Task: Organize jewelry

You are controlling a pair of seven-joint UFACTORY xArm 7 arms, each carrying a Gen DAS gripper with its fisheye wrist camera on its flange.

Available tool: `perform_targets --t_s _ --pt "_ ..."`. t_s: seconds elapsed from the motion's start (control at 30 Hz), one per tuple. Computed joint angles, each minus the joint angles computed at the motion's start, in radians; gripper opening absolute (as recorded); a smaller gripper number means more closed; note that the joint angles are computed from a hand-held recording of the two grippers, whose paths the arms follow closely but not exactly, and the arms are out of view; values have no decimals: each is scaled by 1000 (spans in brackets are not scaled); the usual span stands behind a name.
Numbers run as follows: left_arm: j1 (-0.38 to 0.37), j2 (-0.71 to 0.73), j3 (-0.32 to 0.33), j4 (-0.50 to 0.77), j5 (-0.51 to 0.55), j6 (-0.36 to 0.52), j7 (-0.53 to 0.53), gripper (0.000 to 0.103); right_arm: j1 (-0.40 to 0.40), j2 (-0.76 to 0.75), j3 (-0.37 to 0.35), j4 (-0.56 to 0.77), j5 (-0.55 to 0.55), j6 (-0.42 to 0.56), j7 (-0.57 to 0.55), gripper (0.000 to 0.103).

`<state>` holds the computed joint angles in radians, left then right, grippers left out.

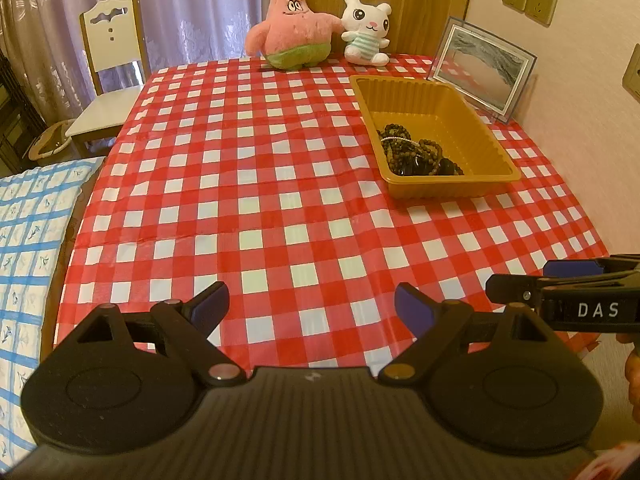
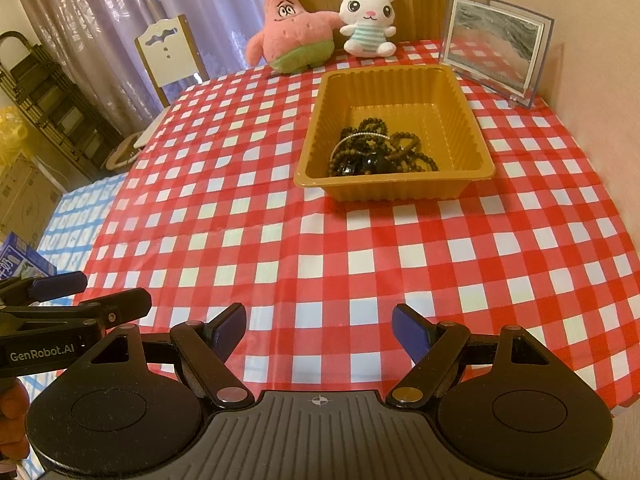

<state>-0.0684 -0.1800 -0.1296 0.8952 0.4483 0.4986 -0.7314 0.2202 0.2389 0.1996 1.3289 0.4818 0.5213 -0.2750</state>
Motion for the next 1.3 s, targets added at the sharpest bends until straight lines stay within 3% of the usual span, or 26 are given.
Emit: perform_targets --t_s 1.3 --pt "-8 20 12 16 -18 4 18 89 5 24 3 26 -15 6 16 80"
